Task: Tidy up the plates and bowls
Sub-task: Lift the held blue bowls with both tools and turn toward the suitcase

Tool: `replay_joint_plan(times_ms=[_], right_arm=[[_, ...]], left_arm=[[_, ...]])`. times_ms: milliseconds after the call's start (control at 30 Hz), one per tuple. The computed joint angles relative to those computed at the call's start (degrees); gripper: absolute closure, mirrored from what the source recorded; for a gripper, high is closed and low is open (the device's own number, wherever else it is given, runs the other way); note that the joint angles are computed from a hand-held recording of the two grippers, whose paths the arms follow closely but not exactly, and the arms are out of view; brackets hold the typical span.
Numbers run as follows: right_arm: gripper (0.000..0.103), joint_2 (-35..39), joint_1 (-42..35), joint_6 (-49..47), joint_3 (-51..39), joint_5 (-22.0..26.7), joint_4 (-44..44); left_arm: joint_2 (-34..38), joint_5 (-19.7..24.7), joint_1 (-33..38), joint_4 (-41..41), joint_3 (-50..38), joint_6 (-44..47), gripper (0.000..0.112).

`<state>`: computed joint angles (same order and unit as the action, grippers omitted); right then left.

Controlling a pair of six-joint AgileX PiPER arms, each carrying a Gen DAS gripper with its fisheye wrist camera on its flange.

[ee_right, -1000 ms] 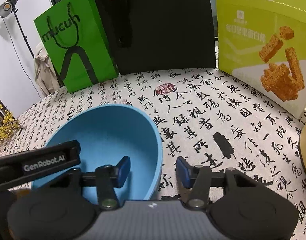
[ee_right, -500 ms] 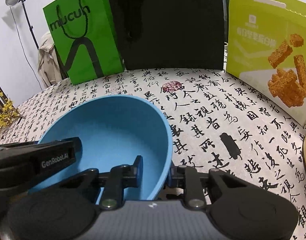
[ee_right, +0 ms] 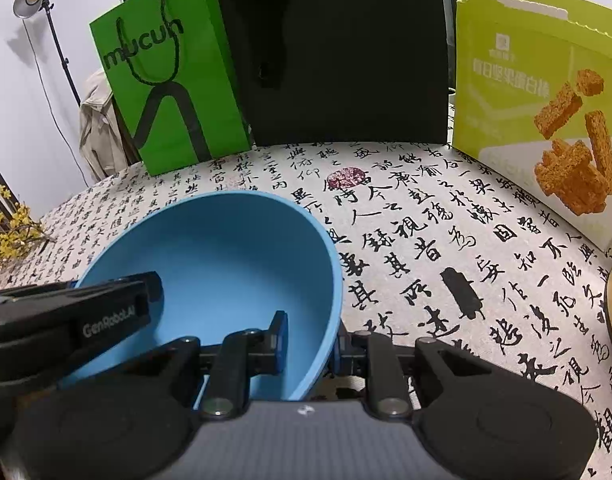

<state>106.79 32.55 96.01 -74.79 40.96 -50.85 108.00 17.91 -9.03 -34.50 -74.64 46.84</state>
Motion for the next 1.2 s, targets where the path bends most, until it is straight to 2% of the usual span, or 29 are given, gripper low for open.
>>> replay_joint_plan(times_ms=[300, 567, 633, 800, 933, 1200], right_arm=[[0.083, -0.96, 0.74, 2.86, 0.95, -1.12, -2.82], [0.083, -2.75, 3.04, 7.77, 1.98, -0.09, -7.8], [0.083, -3.18, 3.28, 8.17, 2.04, -0.26, -8.07], [0.083, -3.43, 4.69, 7.71, 1.07, 1.58, -9.1], [0.083, -3.63, 5.81, 7.23, -0.14, 3.45, -9.53], [0.083, -3.34, 8.44, 5.39, -3.1, 7.56, -9.12]], left_arm=[[-2.27, -0.27, 1.01, -5.06, 1.47, 5.79, 0.087], [-6.11, -1.17, 2.73, -17.22, 4.75, 18.06, 0.087], [-6.73, -0.54, 3.39, -18.23, 5.05, 18.59, 0.087], [-8.34, 0.76, 4.8, -19.15, 5.56, 18.03, 0.087], [-9.94, 0.61, 5.66, -23.71, 6.87, 22.61, 0.087], [-11.8, 3.41, 8.76, -28.09, 7.75, 27.47, 0.087]])
